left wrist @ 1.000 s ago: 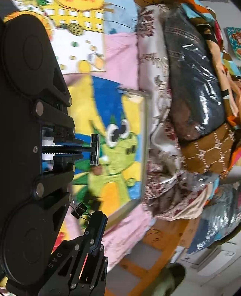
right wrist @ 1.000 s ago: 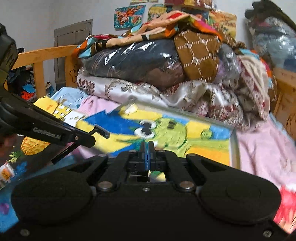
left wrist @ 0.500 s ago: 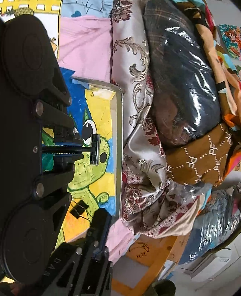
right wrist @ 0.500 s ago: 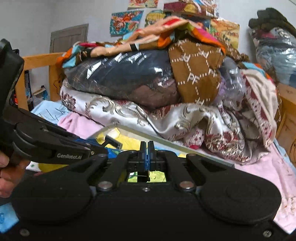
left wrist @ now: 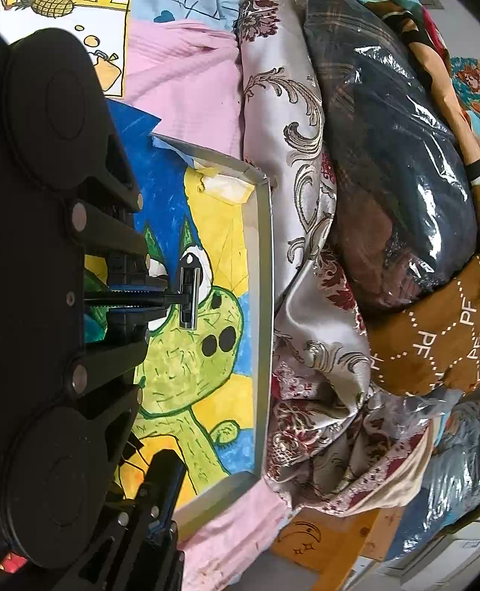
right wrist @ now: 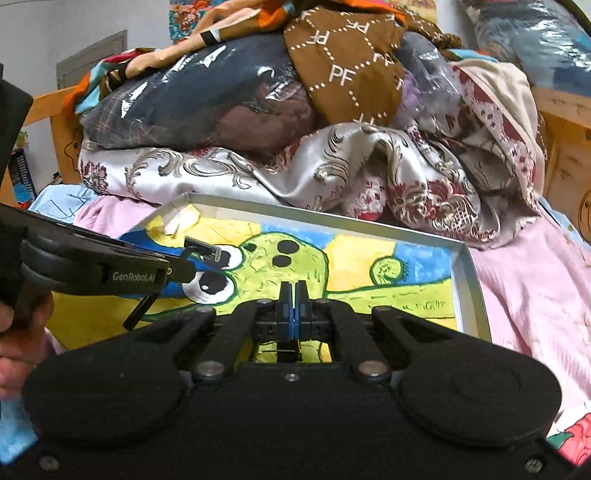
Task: Organize rigid objects
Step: 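Carry the razor and binder clip into the tray and open both tools, then withdraw both open tools from the tray toward the remaining objects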
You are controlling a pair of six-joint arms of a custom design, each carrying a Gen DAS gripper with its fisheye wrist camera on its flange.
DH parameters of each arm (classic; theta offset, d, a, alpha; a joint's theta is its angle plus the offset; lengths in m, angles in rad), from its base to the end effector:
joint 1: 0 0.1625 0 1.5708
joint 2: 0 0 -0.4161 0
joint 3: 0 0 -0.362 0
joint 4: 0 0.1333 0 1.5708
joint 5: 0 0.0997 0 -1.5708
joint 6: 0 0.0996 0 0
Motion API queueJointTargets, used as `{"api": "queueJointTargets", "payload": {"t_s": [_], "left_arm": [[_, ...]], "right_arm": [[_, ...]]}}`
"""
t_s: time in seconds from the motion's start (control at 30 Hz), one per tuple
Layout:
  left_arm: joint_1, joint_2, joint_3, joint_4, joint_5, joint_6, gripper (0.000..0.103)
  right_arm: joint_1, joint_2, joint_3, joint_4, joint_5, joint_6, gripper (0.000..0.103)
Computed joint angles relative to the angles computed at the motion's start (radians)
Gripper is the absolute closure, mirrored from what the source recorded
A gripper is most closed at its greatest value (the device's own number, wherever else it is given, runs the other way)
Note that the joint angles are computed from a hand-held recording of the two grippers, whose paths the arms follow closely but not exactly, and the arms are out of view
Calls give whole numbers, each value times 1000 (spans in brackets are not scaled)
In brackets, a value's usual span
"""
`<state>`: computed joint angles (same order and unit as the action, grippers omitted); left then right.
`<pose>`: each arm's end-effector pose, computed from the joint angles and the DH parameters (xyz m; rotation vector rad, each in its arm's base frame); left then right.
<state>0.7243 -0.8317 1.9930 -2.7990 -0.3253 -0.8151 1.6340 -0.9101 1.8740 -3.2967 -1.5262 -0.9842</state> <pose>-0.2431 -0.5191 0.1129 -0.0173 2.0804 -1.1498 0.1755 -0.5927 0.1905 1.3565 -2.3013 0.9850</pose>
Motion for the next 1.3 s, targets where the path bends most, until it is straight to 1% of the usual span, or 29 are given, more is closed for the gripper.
{"api": "queueJointTargets", "payload": {"t_s": [0.13, 0.2, 0.27, 0.33, 0.4, 0.43, 0.47, 0.53, 0.6, 0.63, 0.67, 0.7, 0.73, 0.77, 0.8, 0.83, 0.87, 0.9, 0.97, 1.07, 1.13, 1.2, 1.27, 1.3], "left_arm": [[4, -3, -5, 48, -12, -36, 95], [5, -8, -7, 69, -23, -51, 94], [4, -13, -6, 77, -36, -59, 90], [-2, -22, -5, 122, -30, -95, 84], [-12, -33, 0, 159, -18, -128, 84], [-16, -40, 1, 180, -14, -144, 82], [-22, -51, 2, 213, -11, -172, 78], [-35, -70, 8, 257, -6, -219, 72], [-55, -91, 18, 299, 2, -262, 68], [-67, -102, 23, 330, 11, -291, 62], [-79, -113, 27, 368, 20, -325, 52], [-94, -127, 30, 422, 31, -374, 46], [-109, -140, 34, 478, 42, -425, 37], [-127, -154, 39, 537, 54, -481, 33], [-146, -168, 43, 598, 63, -537, 30], [-166, -183, 46, 667, 68, -598, 26], [-181, -193, 47, 722, 71, -647, 23], [-200, -205, 44, 802, 71, -714, 23], [-239, -225, 34, 964, 68, -858, 17], [-299, -242, 33, 1140, 57, -1036, 8], [-342, -241, 18, 1300, 44, -1198, 3], [-386, -229, -4, 1462, 17, -1354, 1], [-424, -217, -14, 1547, -22, -1436, 1], [-441, -215, -10, 1556, -42, -1451, 1]], "right_arm": [[1, 14, -20, 9, -18, 8, 103], [2, 11, -27, 33, -25, 10, 103], [10, 18, -42, 45, -39, 15, 103], [15, 14, -51, 66, -47, 19, 103], [20, -1, -42, 59, -51, 24, 101], [21, -15, -34, 59, -50, 28, 100], [21, -25, -29, 60, -50, 34, 97], [20, -51, -18, 66, -48, 45, 88], [17, -79, 1, 65, -37, 48, 69], [15, -96, 12, 66, -29, 44, 66], [14, -112, 26, 63, -23, 37, 62], [13, -131, 40, 65, -18, 31, 57], [11, -149, 51, 71, -12, 33, 52], [8, -169, 66, 75, -2, 38, 41], [5, -193, 84, 76, 10, 44, 27], [1, -213, 103, 70, 23, 48, 18], [-5, -234, 124, 61, 40, 49, 4], [-10, -255, 148, 44, 56, 49, 1], [-17, -296, 191, 26, 71, 45, 1], [-32, -363, 253, 30, 97, 51, 1], [-43, -410, 292, 42, 120, 66, 0], [-56, -457, 335, 44, 139, 87, 0], [-70, -502, 380, 38, 157, 101, 0], [-78, -519, 400, 30, 171, 111, 0]]}}
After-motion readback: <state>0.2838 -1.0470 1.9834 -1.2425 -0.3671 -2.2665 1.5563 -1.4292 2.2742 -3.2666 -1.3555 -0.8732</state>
